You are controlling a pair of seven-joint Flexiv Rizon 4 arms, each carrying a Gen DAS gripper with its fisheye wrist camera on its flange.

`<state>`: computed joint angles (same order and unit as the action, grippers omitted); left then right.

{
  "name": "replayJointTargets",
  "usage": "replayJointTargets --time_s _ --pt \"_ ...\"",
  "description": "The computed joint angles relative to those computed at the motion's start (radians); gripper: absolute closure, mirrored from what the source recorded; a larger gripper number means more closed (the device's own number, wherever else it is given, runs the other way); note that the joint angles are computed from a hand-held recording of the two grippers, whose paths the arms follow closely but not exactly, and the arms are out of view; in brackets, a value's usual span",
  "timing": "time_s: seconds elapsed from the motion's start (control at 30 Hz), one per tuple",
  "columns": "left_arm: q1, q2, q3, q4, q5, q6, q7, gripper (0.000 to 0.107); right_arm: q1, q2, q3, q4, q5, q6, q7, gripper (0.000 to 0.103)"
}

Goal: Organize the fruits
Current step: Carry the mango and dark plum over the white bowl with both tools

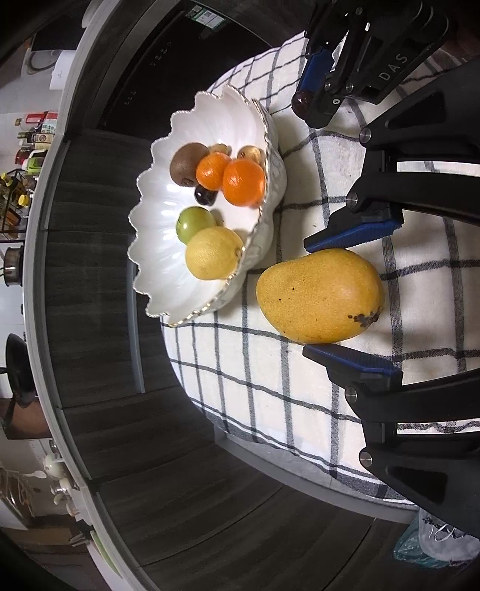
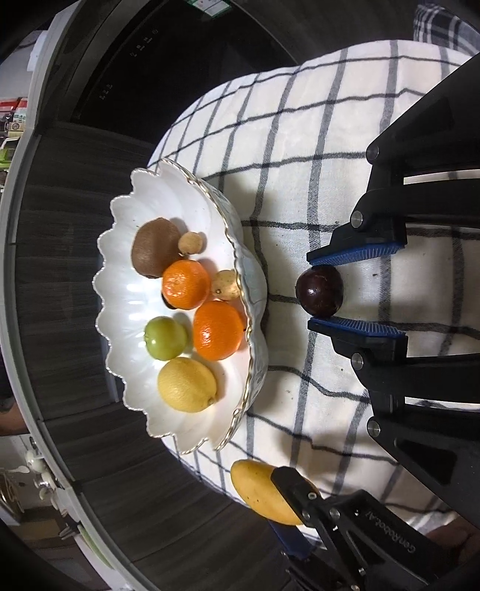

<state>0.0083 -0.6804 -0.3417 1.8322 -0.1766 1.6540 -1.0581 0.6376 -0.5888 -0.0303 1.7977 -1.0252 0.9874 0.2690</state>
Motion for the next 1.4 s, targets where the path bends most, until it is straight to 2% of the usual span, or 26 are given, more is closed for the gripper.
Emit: replayJointTargets --time_s 0.47,0.9,1.17,1.4 --pt "0.05 0.033 -0.087 0.013 0.013 0.02 0.007 0.058 -0.019 0.075 0.01 0.03 -0.107 -0.045 0.066 0.073" --pt "0.035 -0.013 -0.137 -0.1 -0.009 -0.024 0.066 0.058 -0.074 0.098 0.018 0.009 -0.18 -0.076 0.056 0.073" --pt "-0.019 -0.077 -0.13 -0.22 -0.039 -0.066 0.115 0.058 -0.109 0.077 0.005 -0.021 -0.188 -0.043 0.027 0.073" --pt "-0.094 -0.128 -0.065 -0.318 -0.08 -0.138 0.142 0.058 -0.126 0.03 -0.014 -0.058 -0.147 0.006 -0.024 0.073"
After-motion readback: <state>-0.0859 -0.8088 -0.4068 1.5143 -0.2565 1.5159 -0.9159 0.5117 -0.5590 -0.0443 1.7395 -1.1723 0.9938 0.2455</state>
